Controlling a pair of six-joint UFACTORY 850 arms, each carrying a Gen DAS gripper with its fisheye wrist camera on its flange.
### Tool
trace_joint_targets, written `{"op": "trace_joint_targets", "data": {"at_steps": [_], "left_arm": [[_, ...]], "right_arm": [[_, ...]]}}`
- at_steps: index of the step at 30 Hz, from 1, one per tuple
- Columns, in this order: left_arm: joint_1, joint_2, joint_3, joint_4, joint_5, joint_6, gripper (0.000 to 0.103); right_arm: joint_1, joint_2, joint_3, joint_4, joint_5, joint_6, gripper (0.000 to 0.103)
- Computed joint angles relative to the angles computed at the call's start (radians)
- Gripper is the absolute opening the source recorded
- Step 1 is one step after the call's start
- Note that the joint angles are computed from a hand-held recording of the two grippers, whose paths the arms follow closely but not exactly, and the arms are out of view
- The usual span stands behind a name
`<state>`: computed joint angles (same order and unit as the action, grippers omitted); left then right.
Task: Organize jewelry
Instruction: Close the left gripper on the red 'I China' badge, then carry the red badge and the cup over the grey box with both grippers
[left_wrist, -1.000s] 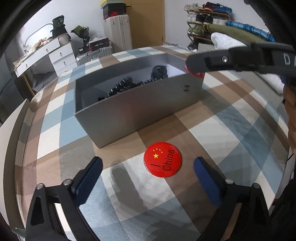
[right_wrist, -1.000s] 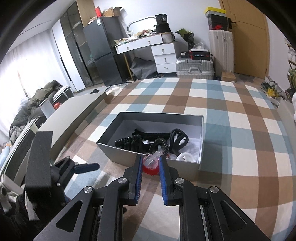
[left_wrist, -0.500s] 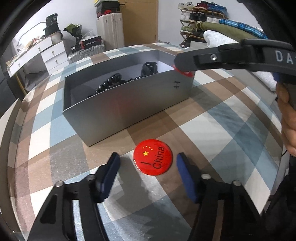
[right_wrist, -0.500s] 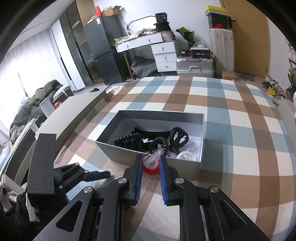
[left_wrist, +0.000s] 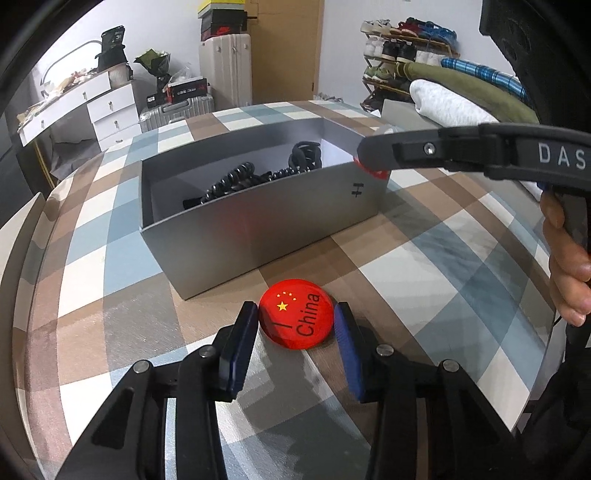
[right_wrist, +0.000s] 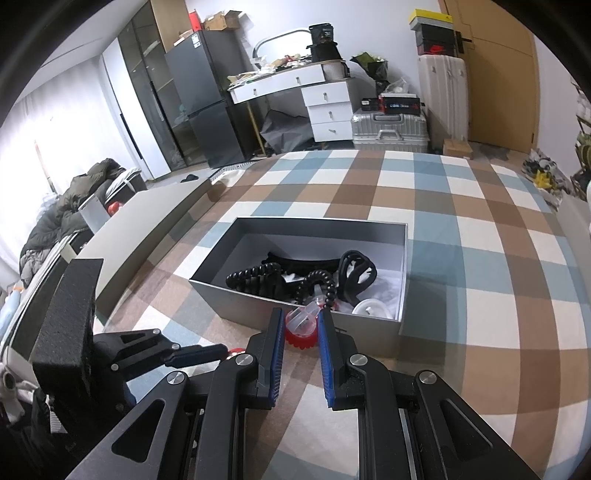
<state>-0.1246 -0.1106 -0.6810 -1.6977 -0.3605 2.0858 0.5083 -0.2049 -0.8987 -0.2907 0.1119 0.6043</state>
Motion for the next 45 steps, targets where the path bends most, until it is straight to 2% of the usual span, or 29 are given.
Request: {"op": "trace_joint_targets", "data": {"at_steps": [9,15,17,20,23,25,37,45], "left_arm": [[0.041,0.028,0.010,-0.078,-0.097,0.036,0.036],[0.073,0.046,0.028,-0.193,-0.164,0.117,0.036],[0.079,0.048,0.029,-0.219,-0.177,0.131,0.036],[0.082,0.058,0.036,-0.266,-0.187,0.167,0.036],[0.091,0.062,0.039,-0.286,-0.206,0.177,0.036],[0.095,0.066,0.042,-0.304,-0.213,0.187,0.036],[0.118,0.062,0.034,-0.347,-0.237,0.202,0.036],[0.130,0.057,0.030,-0.395,-0.251,0.227,0.036]], "right_arm": [[-0.008,0.004,0.006,-0.013,0.010,0.013,0.017],[-0.015,0.014,0.012,-0.101,0.022,0.107,0.017],[-0.015,0.014,0.012,-0.086,0.022,0.093,0.017],[-0.016,0.011,0.010,-0.123,0.025,0.131,0.017],[-0.021,0.013,0.013,-0.238,0.042,0.250,0.017],[-0.021,0.015,0.014,-0.200,0.042,0.214,0.017],[-0.034,0.015,0.022,-0.264,0.075,0.289,0.017],[-0.031,0.009,0.020,-0.243,0.080,0.269,0.017]]}}
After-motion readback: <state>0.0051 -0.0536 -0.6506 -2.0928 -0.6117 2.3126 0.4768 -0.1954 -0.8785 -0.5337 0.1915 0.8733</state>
